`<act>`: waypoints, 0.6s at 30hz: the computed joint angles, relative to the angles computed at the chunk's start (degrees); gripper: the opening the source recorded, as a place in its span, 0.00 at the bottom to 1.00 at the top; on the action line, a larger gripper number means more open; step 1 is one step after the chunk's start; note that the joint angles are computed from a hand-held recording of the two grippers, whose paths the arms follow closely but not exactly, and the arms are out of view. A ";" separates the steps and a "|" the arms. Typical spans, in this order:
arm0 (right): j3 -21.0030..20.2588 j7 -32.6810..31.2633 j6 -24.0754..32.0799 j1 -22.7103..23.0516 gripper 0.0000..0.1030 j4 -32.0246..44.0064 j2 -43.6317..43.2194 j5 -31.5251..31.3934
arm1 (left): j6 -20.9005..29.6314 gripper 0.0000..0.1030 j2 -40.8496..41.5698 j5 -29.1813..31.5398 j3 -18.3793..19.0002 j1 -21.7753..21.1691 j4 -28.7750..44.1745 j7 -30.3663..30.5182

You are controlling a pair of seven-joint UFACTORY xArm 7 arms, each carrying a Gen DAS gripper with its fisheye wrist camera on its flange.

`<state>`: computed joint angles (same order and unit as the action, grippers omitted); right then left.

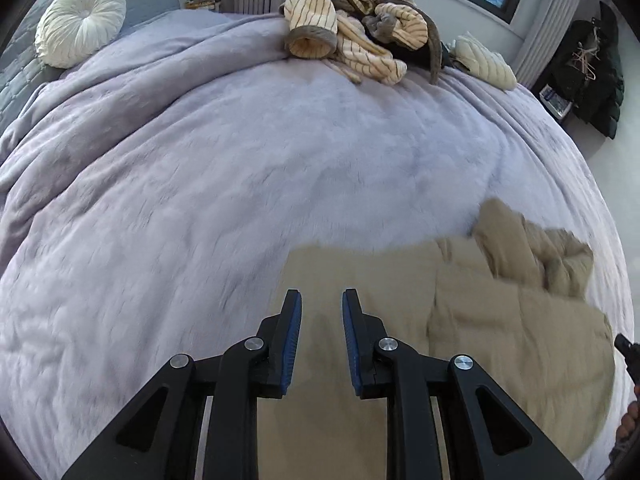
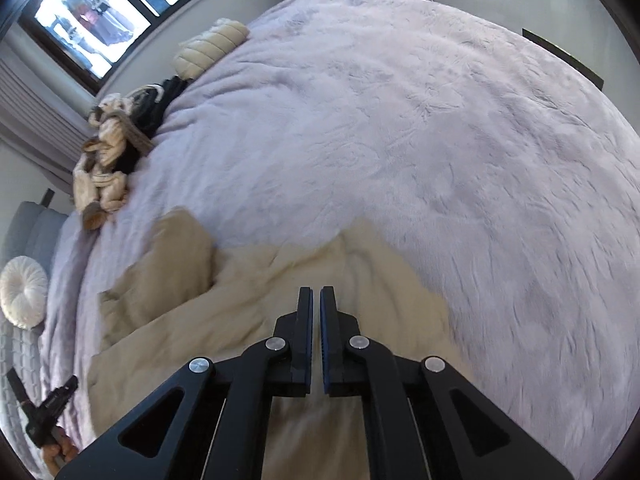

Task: Fold large clothes
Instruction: 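Release the folded hem and open both tools above the coat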

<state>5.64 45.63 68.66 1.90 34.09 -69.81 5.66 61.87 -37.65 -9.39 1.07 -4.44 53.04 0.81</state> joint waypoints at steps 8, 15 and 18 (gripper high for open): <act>3.91 5.19 8.25 4.59 0.25 1.23 -8.03 5.63 | 13.07 0.77 -13.62 -1.63 2.13 0.80 -5.67 -2.66; 6.41 9.47 15.69 8.59 0.51 1.73 -14.55 10.84 | 19.42 1.00 -22.92 -0.08 1.69 1.28 -9.18 -2.19; 6.96 12.12 17.43 9.04 0.63 1.26 -17.90 13.48 | 21.84 1.00 -25.13 -1.99 3.62 1.65 -10.03 -3.39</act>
